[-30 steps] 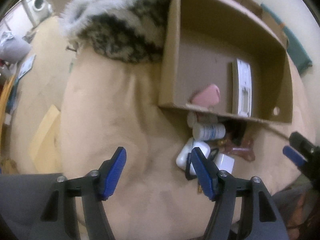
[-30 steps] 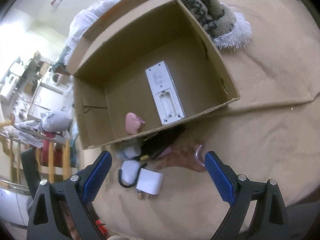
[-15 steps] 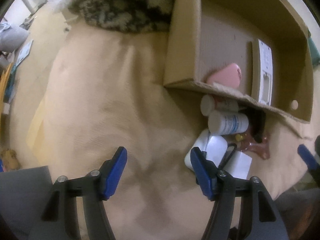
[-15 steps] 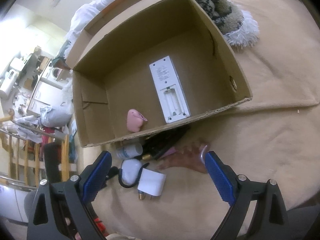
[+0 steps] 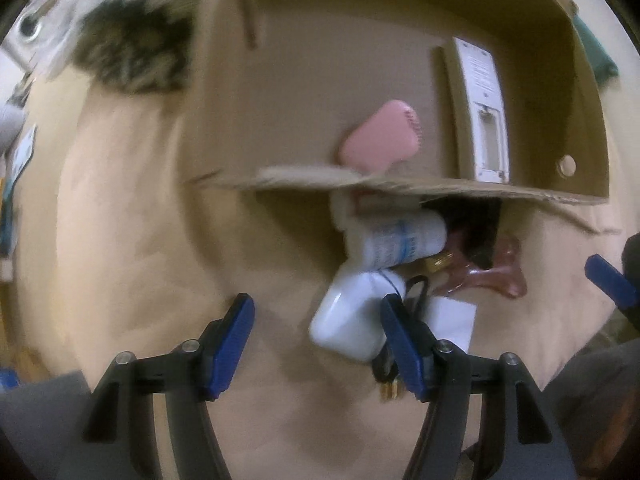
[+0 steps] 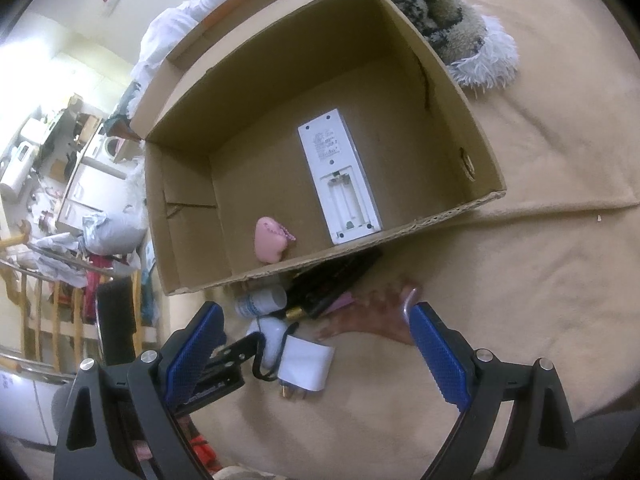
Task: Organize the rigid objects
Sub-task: 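Withdraw both tools from the box and reach toward the remaining items, then grasp the white earbud case with the left tool while the right tool grasps the white plug adapter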
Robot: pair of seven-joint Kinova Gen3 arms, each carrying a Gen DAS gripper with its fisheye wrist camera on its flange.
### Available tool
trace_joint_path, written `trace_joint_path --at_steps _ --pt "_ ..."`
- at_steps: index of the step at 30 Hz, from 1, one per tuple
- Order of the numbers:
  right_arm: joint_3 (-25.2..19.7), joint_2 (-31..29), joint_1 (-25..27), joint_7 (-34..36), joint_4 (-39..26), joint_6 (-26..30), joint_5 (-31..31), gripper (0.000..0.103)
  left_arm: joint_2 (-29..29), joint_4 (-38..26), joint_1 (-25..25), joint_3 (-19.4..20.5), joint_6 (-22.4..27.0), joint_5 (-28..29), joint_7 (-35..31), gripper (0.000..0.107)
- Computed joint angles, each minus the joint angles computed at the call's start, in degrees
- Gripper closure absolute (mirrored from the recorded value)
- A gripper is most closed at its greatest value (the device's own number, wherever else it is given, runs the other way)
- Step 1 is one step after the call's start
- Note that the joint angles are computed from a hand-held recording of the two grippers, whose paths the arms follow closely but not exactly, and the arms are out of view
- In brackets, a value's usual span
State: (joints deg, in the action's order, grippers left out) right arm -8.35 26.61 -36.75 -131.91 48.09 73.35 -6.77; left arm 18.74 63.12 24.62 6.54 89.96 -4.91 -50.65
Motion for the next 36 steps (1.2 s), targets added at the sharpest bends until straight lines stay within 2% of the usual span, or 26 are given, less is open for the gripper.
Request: trace_joint_path --at_steps 2,5,9,11,12,13,17,20,22,23,24,26,28,32,36 --pt "0.1 0.3 -0.1 0.0 -0.3 0.6 0.2 0.003 0.8 -0.6 -0.2 0.4 -0.4 0.8 -1.2 0.045" --pt "0.1 0.5 -0.1 0.0 -0.5 1.2 0.2 0.003 1.6 -1.1 0.1 0.7 -1.2 1.2 -2.8 0.053" --pt "0.2 1.1 -0.3 0.2 -1.3 2.2 0.4 0.003 3.7 -2.8 2.4 0.9 0.2 -0.7 -5.0 0.059" --pt "0.2 1.6 -0.6 0.5 -1.9 2.9 0.6 0.003 3.4 -2.1 2.5 0.8 -0.8 -0.4 -5.9 0.060" --pt "0.3 1.8 -0.7 0.6 -2.3 3.3 0.7 0.003 3.4 -2.2 3.0 0.6 -0.9 -0.8 -5.9 0.067" --pt "0.4 2.0 -0.9 0.7 -2.6 3.6 0.8 0.003 3.5 -2.4 3.6 0.0 -0.6 -1.3 -6.1 0.068" --pt "0.0 2.7 -0.7 1.6 -3.2 4.3 0.0 0.003 1.5 -0.2 2.0 -0.2 -1.5 0.5 -3.9 0.068" --pt "-1.8 3.0 1.9 2.8 -1.3 3.0 -4.7 0.003 -1.5 4.0 0.1 -0.8 -3.8 2.3 -0.5 0.068" --pt "-2.5 4.1 2.8 2.8 -1.4 4.1 -7.4 0.003 -3.2 6.4 -1.3 -0.9 -4.3 3.3 1.8 0.068" --pt "-3.0 4.6 3.5 2.8 -0.8 3.9 -9.2 0.009 -3.4 6.8 -1.6 -0.8 -4.3 3.1 3.1 0.068" --pt "-3.1 5.0 3.7 3.0 -0.6 4.0 -10.3 0.020 -3.7 7.1 -1.8 -0.6 -4.2 3.0 3.7 0.068" --pt "-3.4 6.8 3.4 2.7 -2.0 6.0 -11.2 0.030 -3.6 7.2 -2.1 -0.1 -4.2 2.7 4.0 0.068" --pt "-3.6 7.8 3.5 2.4 -2.2 6.2 -12.7 0.031 -3.9 7.7 -2.7 0.0 -4.3 2.8 4.0 0.068" --pt "-2.5 11.4 1.1 0.9 -7.8 9.9 -11.5 0.032 -2.9 8.0 -3.7 0.1 -4.6 1.8 2.8 0.068" --pt "-0.9 15.7 -2.2 0.3 -15.4 15.2 -8.2 0.032 -1.0 5.9 -1.1 0.5 -3.8 -0.3 4.5 0.068"
